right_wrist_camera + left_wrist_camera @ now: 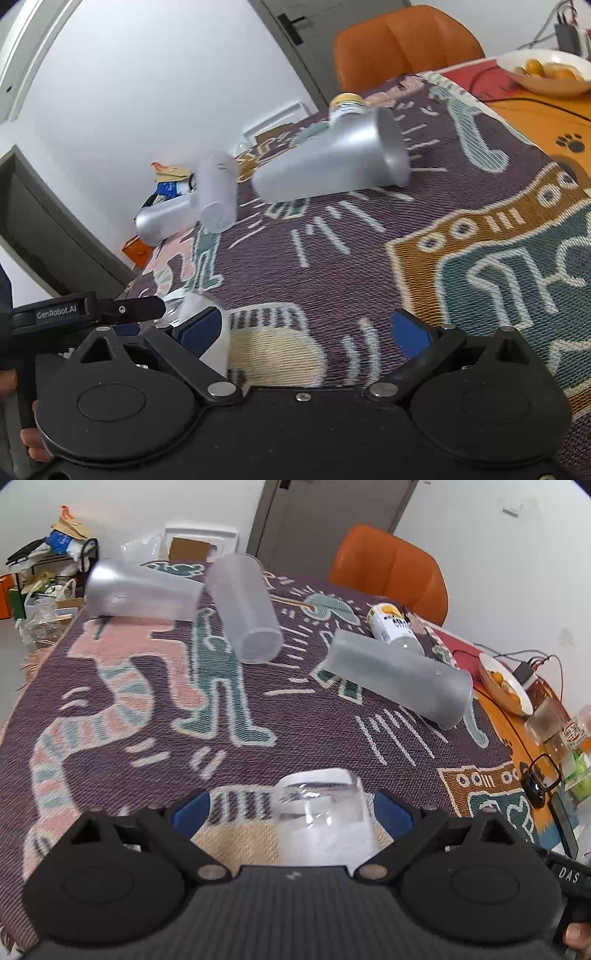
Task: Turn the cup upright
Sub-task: 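Close the left gripper on the clear cup while the right gripper releases it, then rotate the held clear cup with the left gripper until its opening faces up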
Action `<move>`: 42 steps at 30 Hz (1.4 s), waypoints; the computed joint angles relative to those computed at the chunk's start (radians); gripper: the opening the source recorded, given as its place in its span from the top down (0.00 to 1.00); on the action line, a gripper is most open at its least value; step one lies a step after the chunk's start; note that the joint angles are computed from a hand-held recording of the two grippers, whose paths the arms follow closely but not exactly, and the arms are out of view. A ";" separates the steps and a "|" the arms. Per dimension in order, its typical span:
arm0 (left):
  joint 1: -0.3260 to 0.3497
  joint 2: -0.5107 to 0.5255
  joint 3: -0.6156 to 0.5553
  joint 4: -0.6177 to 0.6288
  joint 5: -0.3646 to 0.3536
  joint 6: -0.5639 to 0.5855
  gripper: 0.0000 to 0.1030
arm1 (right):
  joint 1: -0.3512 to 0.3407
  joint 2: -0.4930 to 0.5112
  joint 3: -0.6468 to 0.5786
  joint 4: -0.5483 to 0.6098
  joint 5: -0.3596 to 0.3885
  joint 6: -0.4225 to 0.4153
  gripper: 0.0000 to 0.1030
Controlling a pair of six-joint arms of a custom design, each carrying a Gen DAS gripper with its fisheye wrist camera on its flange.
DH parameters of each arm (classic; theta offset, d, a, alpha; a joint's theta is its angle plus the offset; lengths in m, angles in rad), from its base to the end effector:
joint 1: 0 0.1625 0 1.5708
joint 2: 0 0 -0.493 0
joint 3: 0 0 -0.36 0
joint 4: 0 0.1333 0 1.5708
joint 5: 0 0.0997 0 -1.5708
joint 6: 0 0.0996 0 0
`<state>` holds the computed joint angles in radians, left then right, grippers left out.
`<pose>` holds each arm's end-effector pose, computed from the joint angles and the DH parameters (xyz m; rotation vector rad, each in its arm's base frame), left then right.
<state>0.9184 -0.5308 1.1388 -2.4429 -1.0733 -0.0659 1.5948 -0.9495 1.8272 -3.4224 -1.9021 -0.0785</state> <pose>-0.3661 -0.7771 0.1480 0.6957 2.6204 -0.5788 0.1165 -0.6483 0.3160 -0.0927 -2.5008 1.3080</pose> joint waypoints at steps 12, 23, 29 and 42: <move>-0.011 0.131 -0.218 0.244 0.105 -0.018 0.09 | -0.066 -0.016 -0.001 0.011 0.060 0.016 0.03; -0.005 0.163 -0.311 0.387 0.094 -0.040 0.38 | -0.085 -0.021 0.001 0.003 0.098 0.031 0.03; -0.011 0.137 -0.270 0.340 0.070 -0.029 0.39 | -0.073 -0.026 0.013 -0.019 0.088 0.028 0.03; -0.008 0.146 -0.267 0.306 0.098 -0.013 0.25 | -0.058 -0.024 0.023 -0.043 0.077 0.023 0.03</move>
<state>0.9105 -0.3846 0.8713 -2.1367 -0.9755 -0.0789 1.5370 -0.9734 1.8498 -3.4658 -1.8246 -0.0556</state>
